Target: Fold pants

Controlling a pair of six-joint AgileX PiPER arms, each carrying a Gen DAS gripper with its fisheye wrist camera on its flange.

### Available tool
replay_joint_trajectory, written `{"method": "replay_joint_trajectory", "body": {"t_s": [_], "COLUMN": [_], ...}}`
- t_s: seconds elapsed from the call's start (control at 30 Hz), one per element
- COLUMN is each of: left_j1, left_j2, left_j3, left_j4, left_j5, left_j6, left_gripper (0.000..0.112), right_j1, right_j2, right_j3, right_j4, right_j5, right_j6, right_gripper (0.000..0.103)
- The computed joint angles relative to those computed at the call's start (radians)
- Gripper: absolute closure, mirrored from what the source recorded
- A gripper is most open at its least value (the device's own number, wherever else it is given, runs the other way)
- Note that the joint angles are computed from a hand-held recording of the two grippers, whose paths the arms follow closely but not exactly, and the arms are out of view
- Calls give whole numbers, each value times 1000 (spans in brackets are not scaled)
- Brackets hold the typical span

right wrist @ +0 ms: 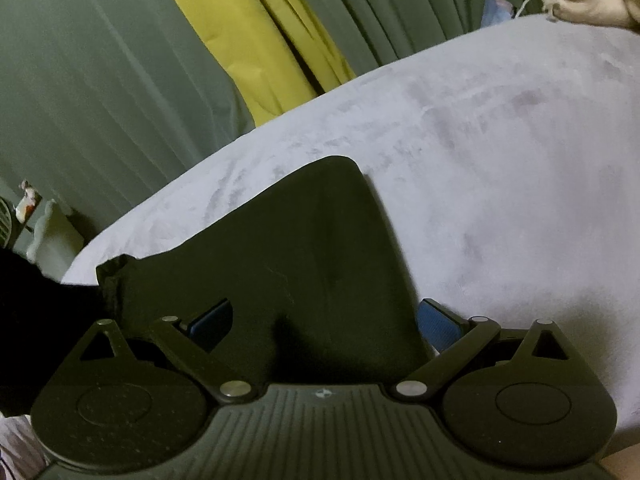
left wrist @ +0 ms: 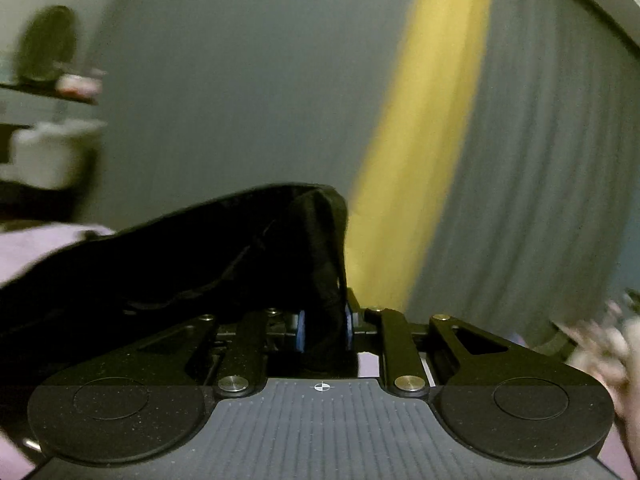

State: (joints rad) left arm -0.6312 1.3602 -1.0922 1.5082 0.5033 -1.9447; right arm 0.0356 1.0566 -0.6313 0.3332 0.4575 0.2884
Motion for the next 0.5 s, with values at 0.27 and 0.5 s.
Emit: {"method": "replay_joint_trajectory", "body": {"t_s": [0.27, 0.5], "left_j1": [454, 695], "left_j2": [-132, -147], "left_j3": [191, 425], "left_j4": [-683, -1364], "left_j5": [-50, -339], "left_j6": [348, 896], "left_gripper": [40, 34], "right_j1": [12, 60], "right_j2": [54, 65], "right_j3": [-23, -38], "right_j4": [-5, -125], "right_j5": [5, 14], "right_j6": [14, 102], "right_gripper": [4, 4]}}
